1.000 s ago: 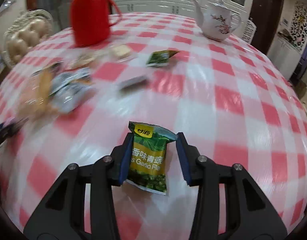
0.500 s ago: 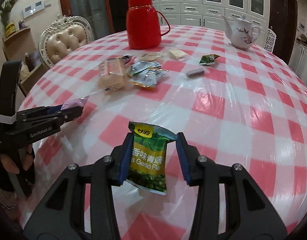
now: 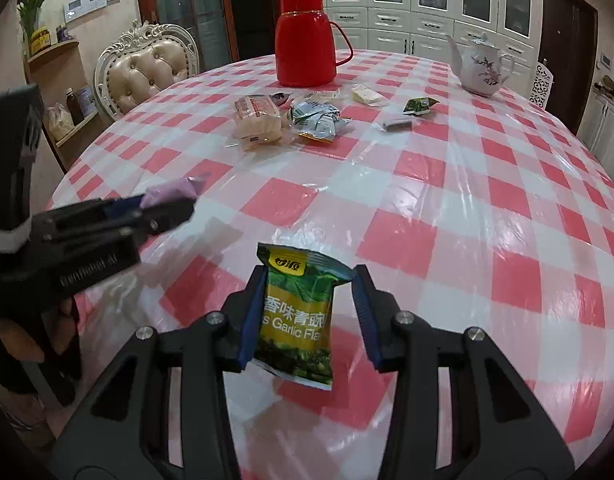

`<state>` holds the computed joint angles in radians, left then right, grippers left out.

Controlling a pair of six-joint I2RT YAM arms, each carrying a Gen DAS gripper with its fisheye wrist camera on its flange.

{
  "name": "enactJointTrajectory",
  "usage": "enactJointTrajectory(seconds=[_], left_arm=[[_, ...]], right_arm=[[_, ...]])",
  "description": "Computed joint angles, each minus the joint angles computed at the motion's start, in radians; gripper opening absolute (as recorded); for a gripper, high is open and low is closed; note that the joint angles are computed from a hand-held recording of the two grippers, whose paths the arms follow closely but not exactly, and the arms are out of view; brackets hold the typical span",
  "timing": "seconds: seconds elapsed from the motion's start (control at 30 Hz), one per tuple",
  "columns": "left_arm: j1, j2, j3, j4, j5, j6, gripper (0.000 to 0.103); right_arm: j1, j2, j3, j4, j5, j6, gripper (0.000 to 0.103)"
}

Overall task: Organize snacks
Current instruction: 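Carry both held snacks off the table toward the box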

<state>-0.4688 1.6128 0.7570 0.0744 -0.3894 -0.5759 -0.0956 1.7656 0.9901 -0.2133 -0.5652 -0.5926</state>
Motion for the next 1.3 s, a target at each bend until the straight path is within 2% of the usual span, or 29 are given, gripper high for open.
enactJointTrajectory(seconds=[0.33,0.53,0.9,1.3], left_arm=[[-0.136,-0.026,-0.009,-0.011,-0.054,-0.03,0.031],[-0.231,0.002,0.033,-0.036,-0.08,-0.042,0.031],[-0.403,0.117,0.192,-0.125,-0.134,-0.036,0.031],[-0.519,0.286,0.407,-0.221,-0.132,0.017,0.031]], right_arm=[[-0.115,-0.113,-0.092,-0.025,-0.035,-0.088,0.047],[-0.208,-0.16,-0.124,-0.056,-0.073,-0.16,0.047],[-0.397,-0.185,-0.116,-0.169,-0.165,-0.321,0.047],[-0.632,-0.099,-0.019,-0.274,-0.218,-0.508,0.047]])
